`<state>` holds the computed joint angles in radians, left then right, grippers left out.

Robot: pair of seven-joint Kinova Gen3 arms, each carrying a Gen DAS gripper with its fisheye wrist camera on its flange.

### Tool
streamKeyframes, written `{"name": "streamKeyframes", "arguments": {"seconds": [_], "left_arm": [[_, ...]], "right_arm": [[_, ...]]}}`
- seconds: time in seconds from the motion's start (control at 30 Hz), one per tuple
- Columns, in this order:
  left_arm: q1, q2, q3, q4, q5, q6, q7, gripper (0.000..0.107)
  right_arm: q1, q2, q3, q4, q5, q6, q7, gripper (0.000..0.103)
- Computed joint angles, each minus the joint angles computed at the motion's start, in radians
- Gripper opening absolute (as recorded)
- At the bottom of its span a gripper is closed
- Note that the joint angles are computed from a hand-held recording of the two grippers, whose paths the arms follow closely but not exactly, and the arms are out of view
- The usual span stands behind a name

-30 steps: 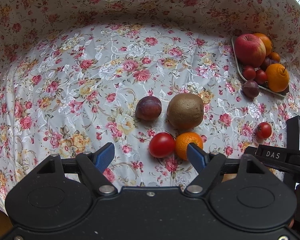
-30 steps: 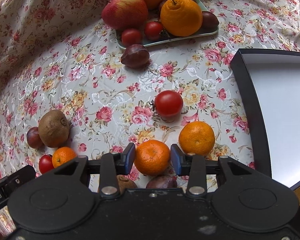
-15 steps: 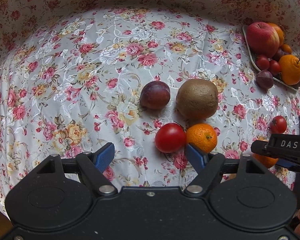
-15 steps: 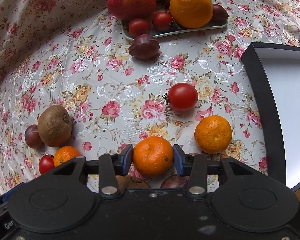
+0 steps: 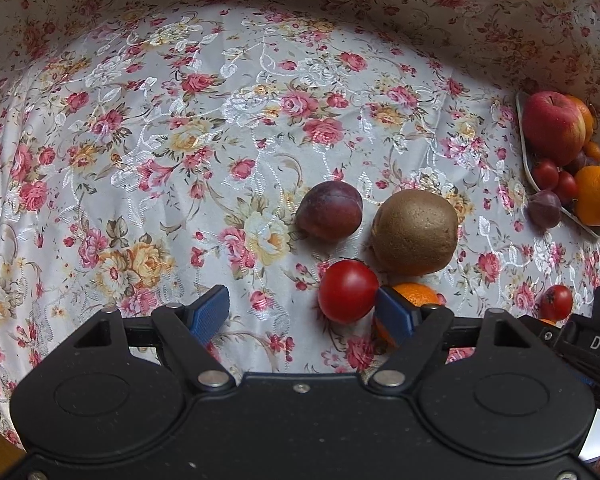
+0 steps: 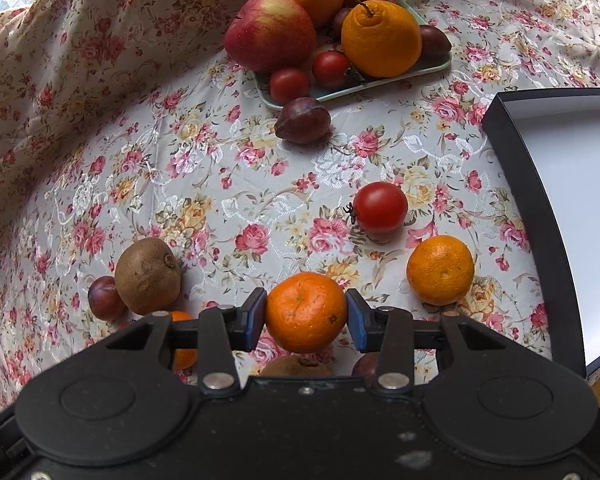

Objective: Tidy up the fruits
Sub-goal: 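Grasp a tangerine with the right tool while the left tool grasps a red tomato, then carry the tangerine and tomato over the white box with both tools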

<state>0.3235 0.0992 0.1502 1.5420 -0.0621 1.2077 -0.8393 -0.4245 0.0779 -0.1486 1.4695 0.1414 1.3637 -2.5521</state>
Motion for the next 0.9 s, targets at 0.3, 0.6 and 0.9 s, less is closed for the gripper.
{"name": "streamKeyframes", "arguments": {"seconds": [0.3, 0.6, 0.9], "left_arm": [[0.068, 0.056, 0.015, -0.043, -0.105, 0.04, 0.036, 0.076], [0.045, 0.029, 0.004, -0.02, -0.023, -0.016, -0.028, 0.041], [0.01, -0.018, -0.006, -0.056, -0.013, 0.043, 0.075, 0.041]], "right_arm": [[0.034, 0.0, 0.019, -0.008, -0.07, 0.008, 0.012, 0.044], [0.03, -0.017, 0.005, -0.016, -0.034, -0.002, 0.047, 0.044], [0.049, -0.028, 0.011, -0.018, -0.062, -0.005, 0.076, 0.044]]}}
